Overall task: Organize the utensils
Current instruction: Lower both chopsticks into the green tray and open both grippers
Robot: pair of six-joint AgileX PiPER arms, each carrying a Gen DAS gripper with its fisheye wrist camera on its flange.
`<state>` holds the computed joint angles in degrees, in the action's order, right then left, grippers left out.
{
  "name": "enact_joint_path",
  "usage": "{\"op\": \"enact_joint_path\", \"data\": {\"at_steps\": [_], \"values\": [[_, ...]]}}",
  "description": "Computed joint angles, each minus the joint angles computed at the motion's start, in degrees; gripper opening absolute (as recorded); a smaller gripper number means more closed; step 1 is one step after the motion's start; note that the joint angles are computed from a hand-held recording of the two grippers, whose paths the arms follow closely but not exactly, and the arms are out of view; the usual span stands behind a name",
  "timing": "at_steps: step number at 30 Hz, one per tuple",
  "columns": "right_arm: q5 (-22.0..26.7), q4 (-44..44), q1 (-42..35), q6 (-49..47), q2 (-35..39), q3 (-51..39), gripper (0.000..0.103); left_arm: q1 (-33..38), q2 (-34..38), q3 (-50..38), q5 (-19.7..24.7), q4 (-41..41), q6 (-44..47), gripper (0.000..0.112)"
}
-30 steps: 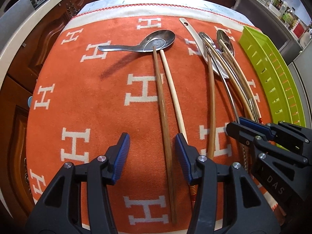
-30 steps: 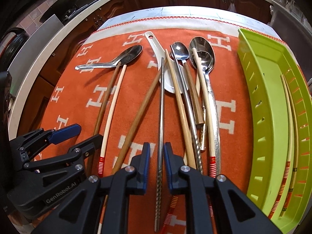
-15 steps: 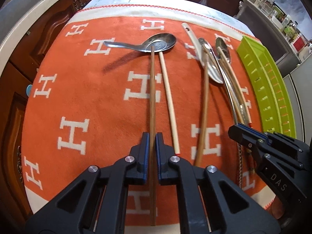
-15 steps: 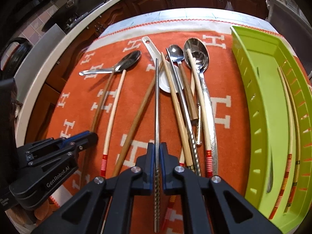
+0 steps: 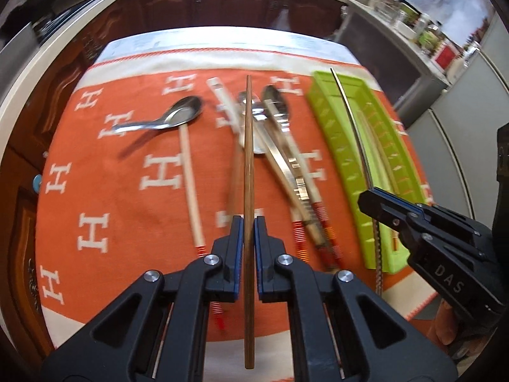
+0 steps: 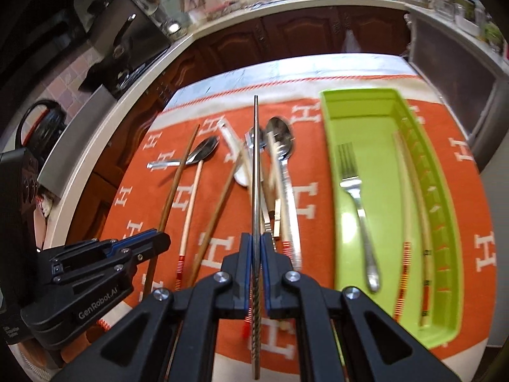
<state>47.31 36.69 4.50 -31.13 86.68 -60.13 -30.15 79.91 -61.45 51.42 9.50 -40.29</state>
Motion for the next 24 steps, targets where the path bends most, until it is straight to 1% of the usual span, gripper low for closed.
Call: {"op": "enact_joint_path", "data": {"at_steps": [2,8,12,18,22,24], "values": [[0.53,-0.12,-2.43,-0.51,-0.47,-0.13,0.005,-2.23,2.13,-3.42,1.12,0.2,-0.57,0.004],[2.04,-1.91,-9.05,-2.0,-1.22,-1.53,0.006,-6.0,10.37,-15.43,3.59,-1.45,1.15,0.004],[2.75,-3.56,-12.11,-3.44,-0.35,-4.08,0.006,-8.43,17.65,-25.73,5.59,-2.15,1.54,0.004],[3.06,-5.53,-14.69,-3.41,5.01,-8.35,0.006,-9.43,27.8,-38.03,8.17,-4.92,2.01,0.005],[2.74,-7.17,-15.32,-2.52,9.17,-10.5,0.006,-9.11,32.86,-42.53,8.79,-5.65,2.1,0.005],[2.26,-7.51,-15.41,-2.71,10.27,-10.66,0.006,-8.88,34.22,-43.06,8.39,-5.69,2.1,0.005]]}}
